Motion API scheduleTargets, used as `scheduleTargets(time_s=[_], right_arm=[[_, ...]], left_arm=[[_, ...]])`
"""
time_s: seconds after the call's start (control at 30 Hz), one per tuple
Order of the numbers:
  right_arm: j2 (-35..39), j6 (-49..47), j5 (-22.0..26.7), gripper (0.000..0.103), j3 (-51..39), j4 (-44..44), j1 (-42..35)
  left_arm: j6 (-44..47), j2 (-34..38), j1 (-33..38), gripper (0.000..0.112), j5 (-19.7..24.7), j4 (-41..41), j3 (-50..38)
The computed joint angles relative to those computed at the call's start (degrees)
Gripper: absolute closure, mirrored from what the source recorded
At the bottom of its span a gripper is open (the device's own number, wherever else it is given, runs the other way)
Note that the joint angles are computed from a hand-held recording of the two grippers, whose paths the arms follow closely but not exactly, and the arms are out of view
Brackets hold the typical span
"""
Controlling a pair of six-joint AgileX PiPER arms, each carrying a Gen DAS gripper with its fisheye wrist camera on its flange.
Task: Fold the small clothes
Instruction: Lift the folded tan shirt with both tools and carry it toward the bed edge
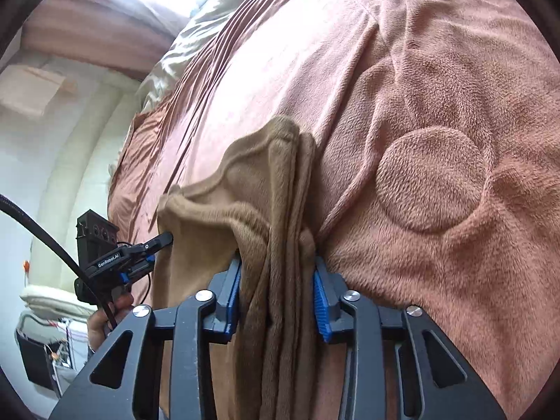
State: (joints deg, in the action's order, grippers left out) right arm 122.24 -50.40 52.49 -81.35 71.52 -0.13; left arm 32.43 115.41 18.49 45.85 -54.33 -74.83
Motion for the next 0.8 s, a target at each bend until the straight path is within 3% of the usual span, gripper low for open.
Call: scheduleTargets(time_s=[0.2,0.57,0.8], right_arm=[[-3.6,-4.0,-2.8,0.087,4.8,3.1,0.5],[-16.7,-12.9,-6.1,0.089,18.2,9.4,1.3],[-28.3,-18.9,-5.1,0.089,29.2,11.9,-2.2]], left_arm=[[-1.3,0.2,-0.4,0.105,0.7,0.8,-1.5],[3.6,-9.4,1.7,0.107,4.6,-3.4,2.3],[4.2,-18.1,2.2,0.107,7.5,-4.8,4.6]])
